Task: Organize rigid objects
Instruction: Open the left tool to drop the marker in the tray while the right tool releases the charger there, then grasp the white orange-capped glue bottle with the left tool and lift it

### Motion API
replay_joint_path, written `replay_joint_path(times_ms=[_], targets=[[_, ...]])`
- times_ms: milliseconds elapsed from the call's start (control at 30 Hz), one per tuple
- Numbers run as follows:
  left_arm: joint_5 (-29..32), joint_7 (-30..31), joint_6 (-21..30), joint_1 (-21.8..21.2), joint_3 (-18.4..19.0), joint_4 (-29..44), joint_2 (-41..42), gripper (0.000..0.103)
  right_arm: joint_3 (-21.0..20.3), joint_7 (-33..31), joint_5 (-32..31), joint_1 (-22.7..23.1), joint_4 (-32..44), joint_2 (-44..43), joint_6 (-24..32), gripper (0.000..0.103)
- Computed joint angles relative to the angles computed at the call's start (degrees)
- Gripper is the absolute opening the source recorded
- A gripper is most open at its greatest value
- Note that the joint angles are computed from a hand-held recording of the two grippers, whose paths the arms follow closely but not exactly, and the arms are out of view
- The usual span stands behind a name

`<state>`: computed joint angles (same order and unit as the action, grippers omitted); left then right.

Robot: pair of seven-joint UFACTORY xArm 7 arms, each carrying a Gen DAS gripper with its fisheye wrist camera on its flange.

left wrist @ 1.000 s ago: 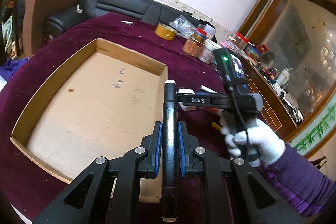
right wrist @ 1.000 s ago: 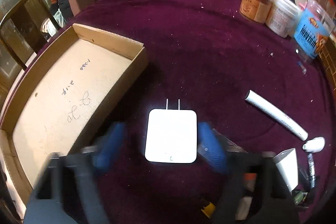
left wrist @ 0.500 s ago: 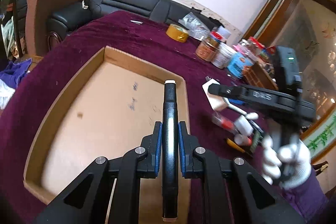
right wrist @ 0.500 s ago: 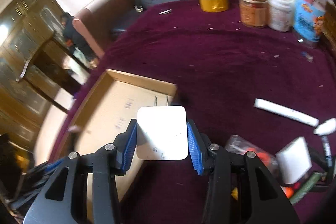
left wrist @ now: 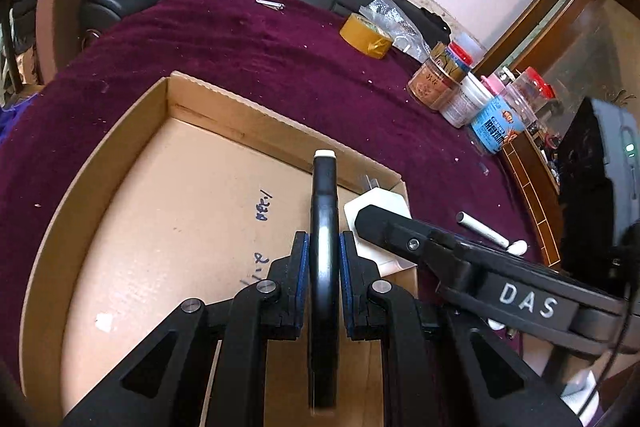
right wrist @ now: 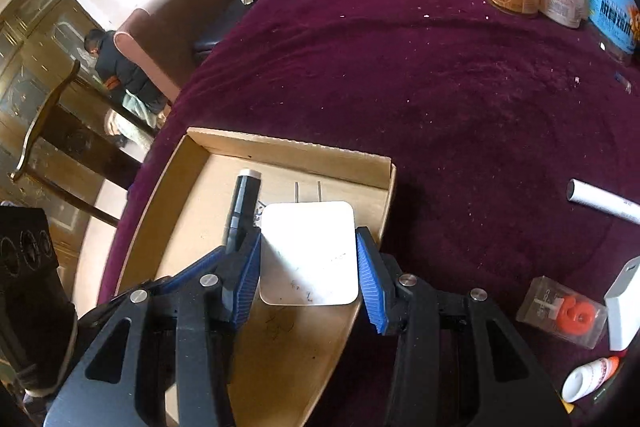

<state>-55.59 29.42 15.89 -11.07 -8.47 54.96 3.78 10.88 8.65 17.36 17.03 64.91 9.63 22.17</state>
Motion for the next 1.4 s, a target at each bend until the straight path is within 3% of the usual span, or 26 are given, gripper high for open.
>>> replay_joint_path(times_ms=[100,167,267,367,467,633,767,967,1100,1167,1267,1400], targets=[[-1.8,1.0,0.8,0.4,-0.3,1.5,1.3,0.014,-1.0,3.3,-3.3,0.9,0.5,0.5,-0.1,0.045],[-2.3,0.3,1.0,0.7,-0.3,1.5,1.6,0.026,-1.5,5.6,-5.7,1.5,0.1,0.5,-1.0,0.048],[-8.0,3.2,2.4,1.7,-0.4,1.3,1.4,0.042,-1.2,6.0,-6.3,1.2,-1.0,-1.0,-2.6,0.051],[-9.5,1.6,1.8,0.7,1.2,-0.1,0.8,0.043,-1.1,5.5,-5.6,0.7,-4.3,-4.7,-5.2,0.052],[-13.9,2.9,2.0,1.7,0.4,-1.3,-0.1,0.043,-1.1,2.5,-2.7,0.3,-8.8,-9.4,-7.3,0.053],[-13.9,1.6,-1.8,-0.6,0.3,-4.9,-2.9,0.044,-3.3,1.4,-2.9,0.9,-18.4,-19.2,-9.4,0.054],[-16.3,3.5,-2.4,-2.2,0.7,-6.6,-4.6,0.052,-5.6,1.8,-2.7,0.5,-26.7,-27.7,-10.4,0.057],[-21.8,9.5,0.1,-3.4,1.9,-7.3,-7.7,0.052,-4.5,6.4,-10.7,-7.5,-38.4,-42.6,-10.9,0.057],[-17.0,3.6,-0.9,-5.6,1.3,-10.3,-13.7,0.056,-1.9,8.7,-17.5,-15.9,-43.6,-49.7,-12.5,0.078],[-12.1,-0.7,-3.2,-7.7,-0.3,-11.8,-17.0,0.066,-1.9,9.0,-19.9,-19.0,-45.1,-50.1,-14.6,0.078],[-5.4,-6.4,-4.3,-10.2,-2.6,-11.9,-18.2,0.067,-3.9,8.5,-20.9,-21.6,-47.0,-47.6,-20.7,0.078],[7.4,-16.6,-3.5,-11.9,-6.7,-8.7,-13.4,0.067,-0.9,9.8,-21.4,-30.5,-46.5,-40.9,-27.2,0.077]])
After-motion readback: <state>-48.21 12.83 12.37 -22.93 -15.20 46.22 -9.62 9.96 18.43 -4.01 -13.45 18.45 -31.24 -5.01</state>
